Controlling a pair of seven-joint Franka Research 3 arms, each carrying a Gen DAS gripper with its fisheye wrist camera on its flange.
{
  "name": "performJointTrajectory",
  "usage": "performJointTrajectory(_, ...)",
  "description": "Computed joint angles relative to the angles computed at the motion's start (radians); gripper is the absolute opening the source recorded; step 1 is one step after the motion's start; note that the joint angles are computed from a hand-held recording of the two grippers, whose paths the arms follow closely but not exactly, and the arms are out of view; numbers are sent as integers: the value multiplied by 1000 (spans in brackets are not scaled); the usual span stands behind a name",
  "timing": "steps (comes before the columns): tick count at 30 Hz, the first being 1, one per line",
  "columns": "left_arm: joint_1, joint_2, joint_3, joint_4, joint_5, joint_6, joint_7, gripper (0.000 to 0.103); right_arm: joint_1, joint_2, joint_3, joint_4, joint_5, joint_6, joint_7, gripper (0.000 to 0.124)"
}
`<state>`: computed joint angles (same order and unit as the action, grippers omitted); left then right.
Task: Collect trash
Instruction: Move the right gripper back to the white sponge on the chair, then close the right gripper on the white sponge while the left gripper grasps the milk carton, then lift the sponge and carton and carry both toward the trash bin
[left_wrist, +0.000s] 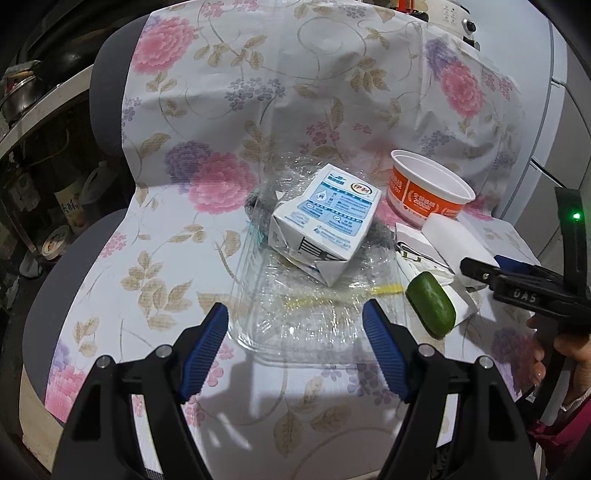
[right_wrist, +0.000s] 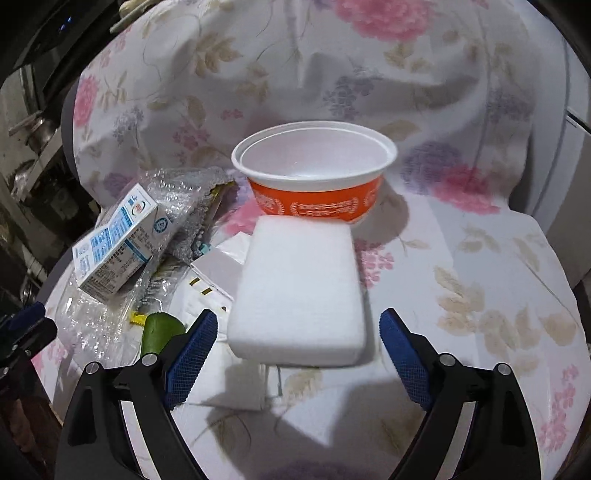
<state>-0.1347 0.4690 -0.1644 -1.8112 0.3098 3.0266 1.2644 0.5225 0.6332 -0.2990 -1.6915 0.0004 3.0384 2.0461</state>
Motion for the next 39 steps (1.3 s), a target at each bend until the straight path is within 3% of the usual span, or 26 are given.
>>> performJointTrajectory(1, 4, 0, -4, 0, -3, 0, 2, 73, 9, 7, -8, 15, -7, -27, 0, 68)
performJointTrajectory(2, 6, -2, -4, -1, -4, -1, 0, 73, 17, 10, -16, 23, -14, -49, 1, 67)
performJointTrajectory(4, 14, -6, -10, -6, -10, 2, 4, 73, 92, -3, -98, -11, -67, -41, 69, 62)
performJointTrajectory(11, 51, 16, -73, 32, -31, 6, 97, 73, 387, -136, -397, -253, -190, 89, 263, 61)
performJointTrajectory(14, 17, 66, -56, 118, -23, -41, 119, 73, 534, -159, -533, -333, -186, 134, 276, 62)
performJointTrajectory(16, -16, 99, -27, 175, -7, -74, 120, 78, 614, -163, -606, -369, -177, 149, 264, 62)
performJointTrajectory(17, -42, 122, 1, 212, 13, -87, 114, 88, 627, -166, -618, -377, -169, 152, 253, 62)
performJointTrajectory(19, -58, 153, 19, 258, 33, -103, 119, 91, 639, -171, -624, -386, -152, 154, 225, 63)
performJointTrajectory(23, -22, 220, -35, 348, 7, -148, 212, 95, 615, -171, -593, -378, -108, 158, 172, 63)
performJointTrajectory(28, -17, 291, -57, 449, -27, -199, 312, 95, 555, -169, -524, -355, -54, 155, 96, 64)
performJointTrajectory(31, -6, 318, -83, 492, -58, -230, 381, 84, 549, -160, -513, -343, -21, 142, 58, 64)
performJointTrajectory(33, -21, 330, -66, 515, -63, -244, 394, 78, 554, -154, -516, -338, 0, 131, 37, 64)
performJointTrajectory(35, -26, 325, -57, 513, -73, -235, 394, 77, 562, -151, -522, -337, 15, 131, 25, 64)
performJointTrajectory(39, -6, 255, -55, 414, -103, -108, 336, 76, 608, -141, -568, -346, 56, 147, 12, 64)
